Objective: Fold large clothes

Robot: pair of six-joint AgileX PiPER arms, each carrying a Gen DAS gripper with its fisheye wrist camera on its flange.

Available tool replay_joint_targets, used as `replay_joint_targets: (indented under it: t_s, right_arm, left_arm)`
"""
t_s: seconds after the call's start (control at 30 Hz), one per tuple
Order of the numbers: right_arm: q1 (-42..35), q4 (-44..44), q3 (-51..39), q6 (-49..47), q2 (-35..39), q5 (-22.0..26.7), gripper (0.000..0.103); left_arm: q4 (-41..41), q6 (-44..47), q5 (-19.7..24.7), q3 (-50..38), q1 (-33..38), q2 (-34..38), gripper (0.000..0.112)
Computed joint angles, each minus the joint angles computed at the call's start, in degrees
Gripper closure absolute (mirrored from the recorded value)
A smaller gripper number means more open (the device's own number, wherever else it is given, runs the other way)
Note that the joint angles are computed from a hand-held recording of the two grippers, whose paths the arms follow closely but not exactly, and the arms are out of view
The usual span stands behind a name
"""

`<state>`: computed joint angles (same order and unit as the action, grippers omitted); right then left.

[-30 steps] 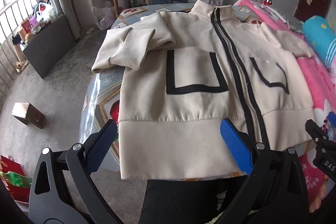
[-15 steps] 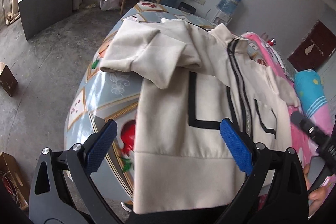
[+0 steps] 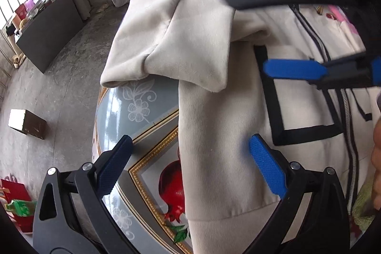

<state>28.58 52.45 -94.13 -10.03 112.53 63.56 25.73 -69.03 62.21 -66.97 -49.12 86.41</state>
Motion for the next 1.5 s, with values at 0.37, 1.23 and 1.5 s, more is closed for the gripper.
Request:
replay_joint_targets:
  t_s: [0.37,1.23,1.5]
  right_arm:
    - [3.18,-4.41,-12.15,5.7,12.87,-0.64,0.064]
    - [-15.17,1.68,-11.33,-3.3,-3.76,3.59,0.098]
    - [-31.07,-2.43,-9.97,-5.87,-4.79,5.98,0.098]
  left_arm:
    - [1.71,-0.4,-1.37,-0.06,0.63,1.19,0.016]
    - [-1.24,3.39,0.79,-3.98,2.2,3.27,0.016]
    - [-1.84,5.48,0.1,-4.13,2.98,3.5,0.016]
